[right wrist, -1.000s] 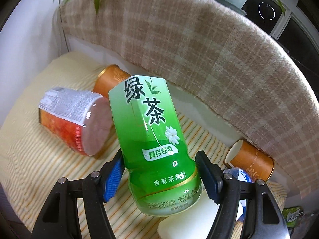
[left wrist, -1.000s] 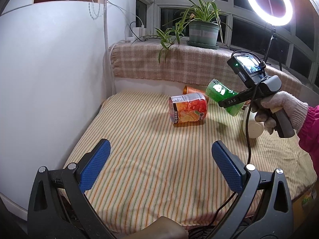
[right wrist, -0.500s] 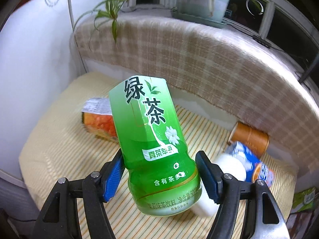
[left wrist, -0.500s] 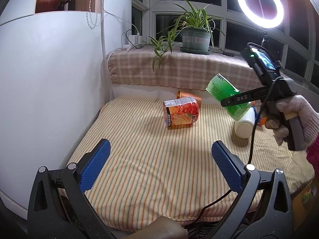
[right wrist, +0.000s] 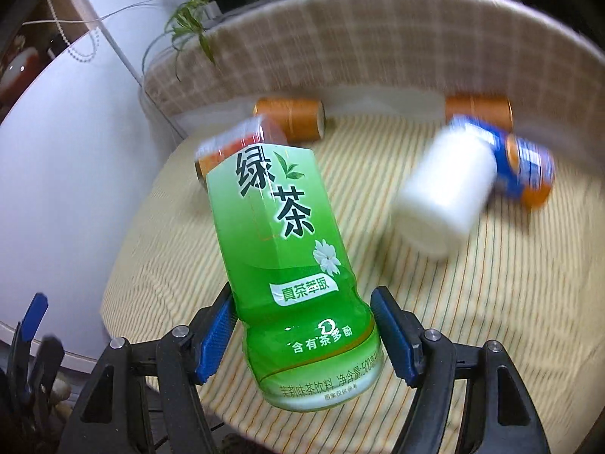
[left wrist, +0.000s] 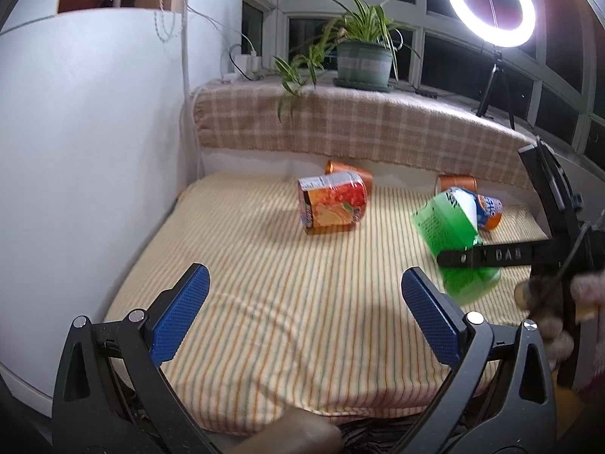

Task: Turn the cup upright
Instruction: 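Lift the green bottle with the right gripper toward the left gripper, then grasp the green bottle with the left gripper while the right gripper releases it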

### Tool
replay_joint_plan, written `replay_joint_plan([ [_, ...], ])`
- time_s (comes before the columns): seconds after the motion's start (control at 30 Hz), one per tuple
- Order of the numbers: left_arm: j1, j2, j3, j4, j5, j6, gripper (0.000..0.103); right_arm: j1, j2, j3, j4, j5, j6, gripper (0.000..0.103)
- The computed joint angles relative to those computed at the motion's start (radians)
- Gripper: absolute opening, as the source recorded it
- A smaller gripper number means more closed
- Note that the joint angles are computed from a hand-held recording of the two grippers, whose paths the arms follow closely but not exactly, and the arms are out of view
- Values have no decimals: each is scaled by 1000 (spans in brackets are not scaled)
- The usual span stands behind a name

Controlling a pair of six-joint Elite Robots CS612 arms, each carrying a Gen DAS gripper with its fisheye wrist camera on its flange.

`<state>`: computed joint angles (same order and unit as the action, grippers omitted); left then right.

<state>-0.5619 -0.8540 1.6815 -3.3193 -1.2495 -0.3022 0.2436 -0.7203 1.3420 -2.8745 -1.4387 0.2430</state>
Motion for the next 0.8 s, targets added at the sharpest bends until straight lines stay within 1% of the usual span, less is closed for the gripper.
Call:
replay_joint_plan([
  [0.1, 4, 4, -8, 21, -39, -1, 103, -5, -1, 30, -13, 39, 66, 72],
  [0.17, 10, 7, -18, 51, -71, -16, 103, -9, 1, 48, -28, 73, 121, 72],
  [0.37, 42, 21, -59, 133, -223, -80, 103, -11, 15, 67, -71, 86, 249, 73],
  [0.47, 53, 30, -76, 154, -280, -91, 102, -13, 22, 66, -81, 93, 276, 74],
  [0.5, 55, 33, -84, 167, -298, -93, 99, -15, 26, 63, -80, 107, 280, 75],
  [0.6, 62, 42, -106, 198, -351, -101, 96, -20, 34, 57, -69, 132, 281, 75],
  [0.67, 68, 50, -123, 218, -392, -115, 96, -23, 33, 62, -78, 139, 273, 79],
  [0.73, 76, 60, -143, 240, -453, -133, 96, -27, 20, 90, -115, 141, 264, 87],
  [0.8, 81, 71, -163, 258, -502, -149, 95, -31, 5, 121, -160, 136, 251, 87],
])
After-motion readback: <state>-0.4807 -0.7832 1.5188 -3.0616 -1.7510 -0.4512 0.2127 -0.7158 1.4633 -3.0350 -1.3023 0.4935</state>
